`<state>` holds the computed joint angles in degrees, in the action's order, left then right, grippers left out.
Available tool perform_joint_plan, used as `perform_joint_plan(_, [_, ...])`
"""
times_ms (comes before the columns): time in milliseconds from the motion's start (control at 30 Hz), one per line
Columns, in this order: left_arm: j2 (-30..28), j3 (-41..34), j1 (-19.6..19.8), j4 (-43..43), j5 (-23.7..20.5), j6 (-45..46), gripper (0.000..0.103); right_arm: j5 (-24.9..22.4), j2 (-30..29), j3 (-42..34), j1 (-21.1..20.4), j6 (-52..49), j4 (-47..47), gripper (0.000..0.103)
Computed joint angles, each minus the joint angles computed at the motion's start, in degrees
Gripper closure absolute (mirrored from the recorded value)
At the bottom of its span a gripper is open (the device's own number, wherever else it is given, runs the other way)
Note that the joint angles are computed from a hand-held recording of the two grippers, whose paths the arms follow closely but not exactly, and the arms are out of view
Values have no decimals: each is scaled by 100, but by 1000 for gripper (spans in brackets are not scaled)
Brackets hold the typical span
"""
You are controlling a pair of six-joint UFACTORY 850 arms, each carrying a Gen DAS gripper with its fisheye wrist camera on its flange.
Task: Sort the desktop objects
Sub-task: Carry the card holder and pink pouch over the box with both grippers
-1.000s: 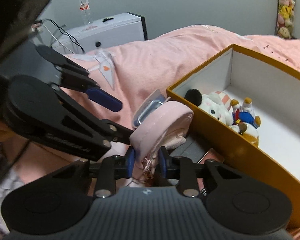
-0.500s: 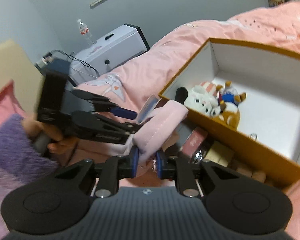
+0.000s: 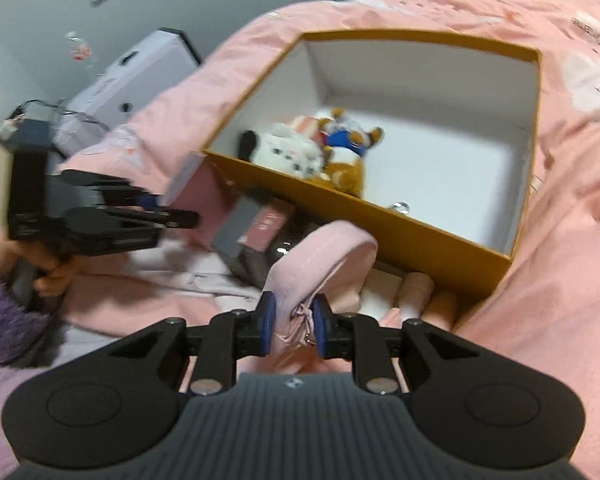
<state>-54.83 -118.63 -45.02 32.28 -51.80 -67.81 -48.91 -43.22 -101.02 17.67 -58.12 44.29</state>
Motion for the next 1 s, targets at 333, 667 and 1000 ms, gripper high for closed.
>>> perform_joint_plan(333, [-98,-191,-27,136,-311,-330,80,698,329,701,108,489,-58,46])
perform_joint_plan(667, [434,160,-122,850,-295,-912,82,1077,410,892,103,231,358,66])
perform_joint_plan(1000, [714,59,-226,1509,-171,-1240,83,371,495,599,-193,-682,1387,69])
